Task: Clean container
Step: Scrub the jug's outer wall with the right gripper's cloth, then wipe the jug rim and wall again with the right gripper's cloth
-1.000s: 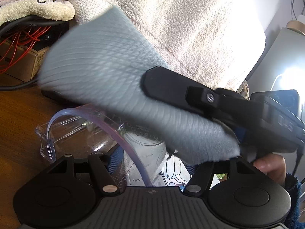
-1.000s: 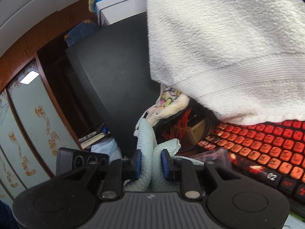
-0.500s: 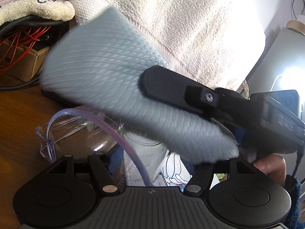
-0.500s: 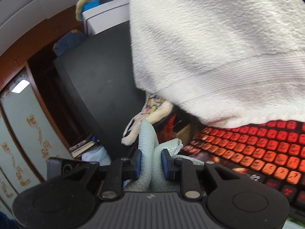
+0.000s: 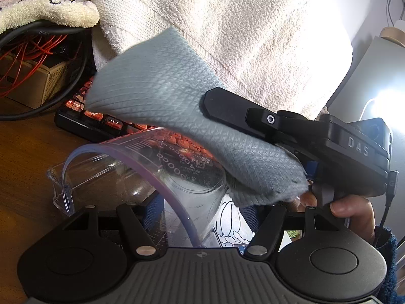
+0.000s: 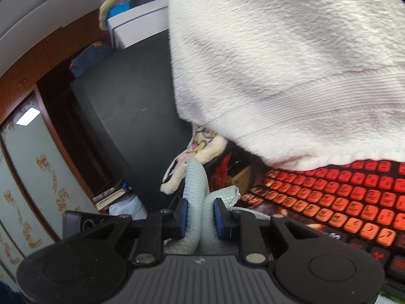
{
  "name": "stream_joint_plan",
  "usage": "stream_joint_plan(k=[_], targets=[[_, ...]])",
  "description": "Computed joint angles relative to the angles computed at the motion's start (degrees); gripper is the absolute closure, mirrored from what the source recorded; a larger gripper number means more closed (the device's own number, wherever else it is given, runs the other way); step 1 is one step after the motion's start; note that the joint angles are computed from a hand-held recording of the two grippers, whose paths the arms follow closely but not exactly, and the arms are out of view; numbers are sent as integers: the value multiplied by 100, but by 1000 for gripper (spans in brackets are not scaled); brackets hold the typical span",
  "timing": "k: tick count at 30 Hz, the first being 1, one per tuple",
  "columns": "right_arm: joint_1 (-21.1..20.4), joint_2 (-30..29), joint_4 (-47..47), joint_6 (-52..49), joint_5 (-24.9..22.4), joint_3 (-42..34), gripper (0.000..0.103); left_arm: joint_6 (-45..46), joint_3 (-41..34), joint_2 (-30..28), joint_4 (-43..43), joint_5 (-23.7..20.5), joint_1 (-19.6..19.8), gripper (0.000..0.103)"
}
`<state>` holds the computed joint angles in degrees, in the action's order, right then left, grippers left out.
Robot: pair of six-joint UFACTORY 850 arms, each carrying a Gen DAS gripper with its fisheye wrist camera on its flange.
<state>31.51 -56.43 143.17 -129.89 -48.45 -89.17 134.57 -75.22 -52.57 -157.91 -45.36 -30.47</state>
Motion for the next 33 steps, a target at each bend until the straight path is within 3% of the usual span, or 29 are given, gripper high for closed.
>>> stream_joint_plan(k=[6, 17, 33], targets=[[46, 0, 86, -67, 69, -20, 81, 1, -5, -6, -1, -1, 0, 38], [93, -91, -675, 253, -95, -178, 82, 4, -2, -8, -1, -4, 1, 38], [44, -37, 56, -7, 4, -34, 81, 8, 23, 5, -1, -16, 4, 38]])
